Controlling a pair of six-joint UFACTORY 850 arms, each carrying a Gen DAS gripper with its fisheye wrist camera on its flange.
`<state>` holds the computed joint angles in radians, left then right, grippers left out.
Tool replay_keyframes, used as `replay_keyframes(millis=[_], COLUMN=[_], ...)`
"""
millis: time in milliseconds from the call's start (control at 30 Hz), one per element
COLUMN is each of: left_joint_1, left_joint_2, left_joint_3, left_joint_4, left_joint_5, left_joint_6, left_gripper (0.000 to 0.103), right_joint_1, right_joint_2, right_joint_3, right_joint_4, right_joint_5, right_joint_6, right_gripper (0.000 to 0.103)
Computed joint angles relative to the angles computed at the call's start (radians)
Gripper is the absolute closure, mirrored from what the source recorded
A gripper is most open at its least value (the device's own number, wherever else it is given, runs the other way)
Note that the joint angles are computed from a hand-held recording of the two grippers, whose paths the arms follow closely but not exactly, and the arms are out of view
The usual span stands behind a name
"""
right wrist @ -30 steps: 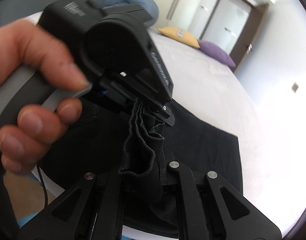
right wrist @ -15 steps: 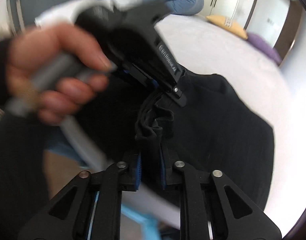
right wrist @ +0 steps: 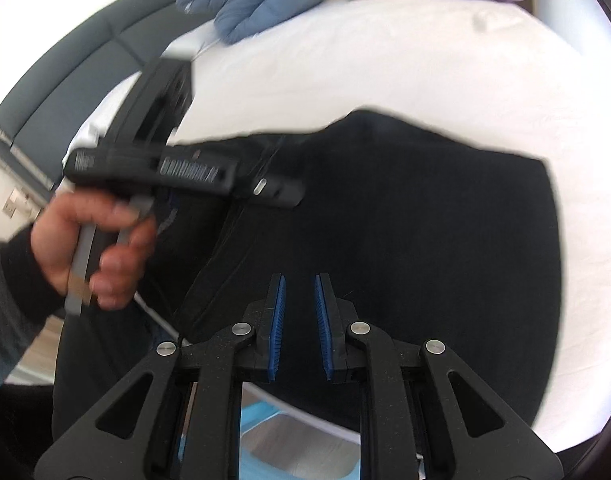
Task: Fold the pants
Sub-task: 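Lower the held jeans onto the bed with the right gripper while the left gripper holds the waistband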
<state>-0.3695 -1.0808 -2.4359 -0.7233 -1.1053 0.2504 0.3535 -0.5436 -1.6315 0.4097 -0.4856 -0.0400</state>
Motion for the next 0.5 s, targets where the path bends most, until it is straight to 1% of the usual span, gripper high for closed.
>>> replay_keyframes(millis=[67, 167, 233, 267, 333, 367, 433, 500], left_joint_1=[0.006, 0.005, 0.005, 0.004, 0.0, -0.005, -0.023, -0.05], left_joint_2=[-0.006, -0.049, -0.025, -0.004, 0.038, 0.065, 0.127, 0.198], left_joint_3=[-0.012, -0.064, -0.006, 0.033, 0.105, 0.143, 0.212, 0.289], left_joint_4=[-0.004, 0.03, 0.019, 0.007, 0.002, 0.021, 0.124, 0.284], left_joint_5=[0.003, -0.02, 0.018, 0.046, 0.097, 0.128, 0.203, 0.304], left_joint_6=[0.002, -0.03, -0.007, 0.004, 0.03, 0.042, 0.026, -0.039], left_gripper=[0.094, 0.094, 0.093, 0.093, 0.092, 0.089, 0.078, 0.053], right_joint_1=[0.012, 0.002, 0.002, 0.001, -0.008, -0.02, -0.056, -0.098], right_joint_2=[0.007, -0.064, -0.049, -0.04, -0.026, -0.046, -0.023, 0.031], right_joint_3=[0.023, -0.019, 0.027, 0.042, 0.057, 0.034, 0.053, 0.115], right_joint_4=[0.035, 0.119, 0.183, 0.206, 0.259, 0.317, 0.472, 0.651], right_joint_5=[-0.004, -0.054, -0.001, 0.01, -0.014, -0.042, -0.122, -0.109], right_joint_6=[-0.034, -0.087, -0.127, -0.15, -0.196, -0.24, -0.37, -0.512], right_gripper=[0.088, 0.088, 0.088, 0.088, 0.088, 0.088, 0.088, 0.088])
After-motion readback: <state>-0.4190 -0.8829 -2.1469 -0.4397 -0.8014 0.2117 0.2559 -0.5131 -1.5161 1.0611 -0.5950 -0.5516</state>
